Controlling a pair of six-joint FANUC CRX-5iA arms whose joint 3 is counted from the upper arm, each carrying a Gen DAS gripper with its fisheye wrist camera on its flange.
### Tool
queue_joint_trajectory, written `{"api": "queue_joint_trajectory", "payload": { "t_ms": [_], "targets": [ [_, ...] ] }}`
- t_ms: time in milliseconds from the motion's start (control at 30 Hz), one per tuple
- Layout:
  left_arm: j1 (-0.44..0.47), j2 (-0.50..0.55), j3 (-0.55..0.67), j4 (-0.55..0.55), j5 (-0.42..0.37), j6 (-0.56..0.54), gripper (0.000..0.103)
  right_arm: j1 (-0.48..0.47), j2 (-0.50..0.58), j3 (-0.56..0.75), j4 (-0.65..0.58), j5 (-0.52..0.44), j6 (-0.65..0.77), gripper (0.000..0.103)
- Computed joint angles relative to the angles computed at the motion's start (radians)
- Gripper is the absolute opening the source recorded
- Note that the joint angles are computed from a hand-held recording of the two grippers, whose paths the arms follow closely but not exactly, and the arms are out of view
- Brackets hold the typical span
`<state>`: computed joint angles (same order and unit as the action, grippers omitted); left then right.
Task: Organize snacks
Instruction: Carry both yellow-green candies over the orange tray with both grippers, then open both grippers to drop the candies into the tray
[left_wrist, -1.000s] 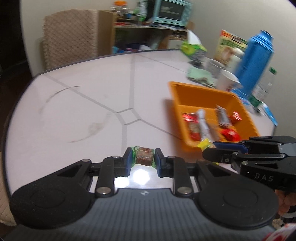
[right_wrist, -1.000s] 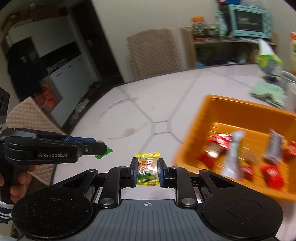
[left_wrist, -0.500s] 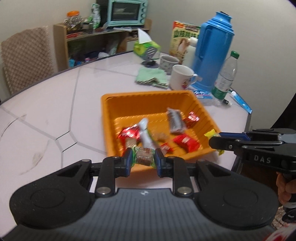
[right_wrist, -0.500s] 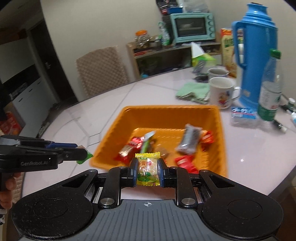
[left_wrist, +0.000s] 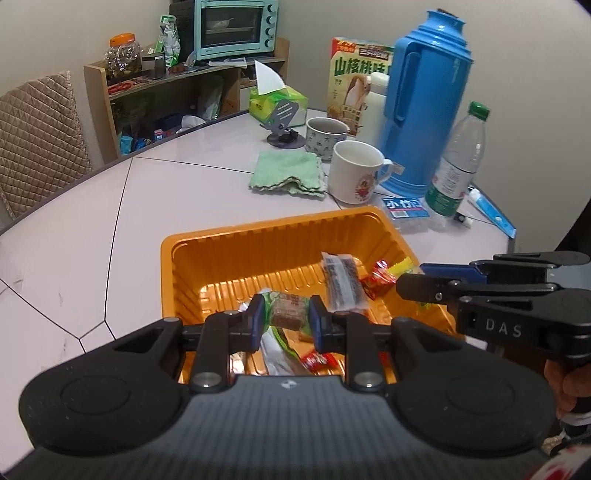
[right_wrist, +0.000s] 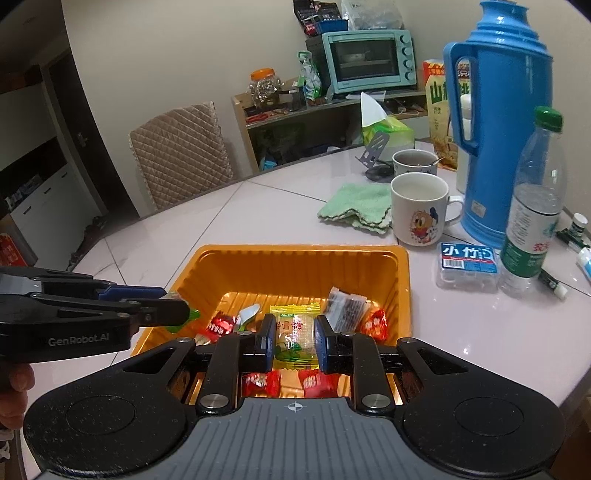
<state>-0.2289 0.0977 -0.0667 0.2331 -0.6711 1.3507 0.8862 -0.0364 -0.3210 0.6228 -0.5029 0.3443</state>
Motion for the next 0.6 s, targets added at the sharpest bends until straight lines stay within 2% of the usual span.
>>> {"api": "queue_joint_trajectory", "payload": {
  "t_ms": [267, 600],
  "targets": [
    [0.015, 0.07, 0.07, -0.056, -0.017, 0.057, 0.023, -0.044, 0.104, 0.108, -0.143, 0.028, 0.154, 0.022],
    [0.028, 0.125, 0.126, -0.086, -0.032, 0.076, 0.023, -0.067, 0.195, 0.197, -0.234, 0.021, 0.247, 0.022]
  ]
}}
